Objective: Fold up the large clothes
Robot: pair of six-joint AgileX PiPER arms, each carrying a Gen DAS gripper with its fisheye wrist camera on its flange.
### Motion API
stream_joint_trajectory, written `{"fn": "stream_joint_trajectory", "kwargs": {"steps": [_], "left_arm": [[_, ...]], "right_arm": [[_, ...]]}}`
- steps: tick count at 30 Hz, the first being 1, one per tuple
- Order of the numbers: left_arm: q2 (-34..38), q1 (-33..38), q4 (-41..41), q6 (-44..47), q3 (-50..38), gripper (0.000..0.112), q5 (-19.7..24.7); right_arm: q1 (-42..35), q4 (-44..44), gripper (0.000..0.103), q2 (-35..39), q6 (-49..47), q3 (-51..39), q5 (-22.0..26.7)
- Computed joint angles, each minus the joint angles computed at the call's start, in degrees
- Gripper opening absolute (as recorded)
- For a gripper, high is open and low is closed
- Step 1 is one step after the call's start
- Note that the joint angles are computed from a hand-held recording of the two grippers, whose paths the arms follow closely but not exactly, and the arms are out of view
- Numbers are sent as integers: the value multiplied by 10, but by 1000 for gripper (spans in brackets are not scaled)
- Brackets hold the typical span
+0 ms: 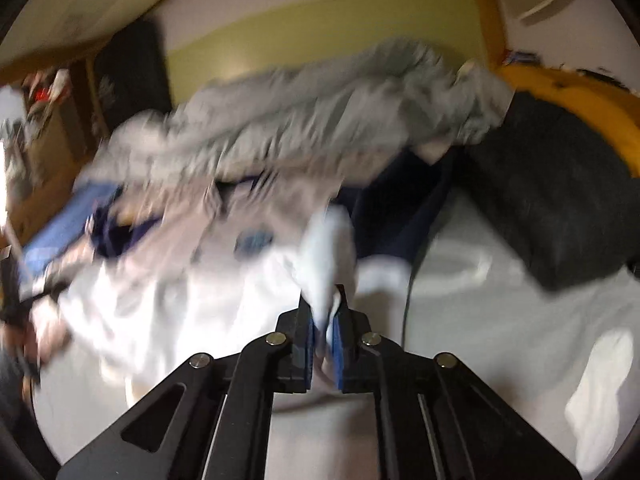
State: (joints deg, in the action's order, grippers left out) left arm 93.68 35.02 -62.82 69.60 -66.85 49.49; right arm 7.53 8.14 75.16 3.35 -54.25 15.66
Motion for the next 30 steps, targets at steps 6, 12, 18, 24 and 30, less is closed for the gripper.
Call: {"fn": "stream_joint_trajectory", "kwargs": {"steps": [6,12,18,24,30], "left_arm": [[70,-12,60,-56,-43,23,-8],[19,54,-18,0,-4,76,45],[-48,97,43,-20,36,76,79],[-103,32,160,-64,101,76,-31],[-117,-6,181,-62,136,76,-89]], "right_arm": [[-23,-77,9,156,100,-94,83],[-56,-108,42,45,150,6,19],[-74,84,45,-36,-43,69,29],[19,-150,45,-2,153,75,64],[103,-484,43,47,464,53,178]]}}
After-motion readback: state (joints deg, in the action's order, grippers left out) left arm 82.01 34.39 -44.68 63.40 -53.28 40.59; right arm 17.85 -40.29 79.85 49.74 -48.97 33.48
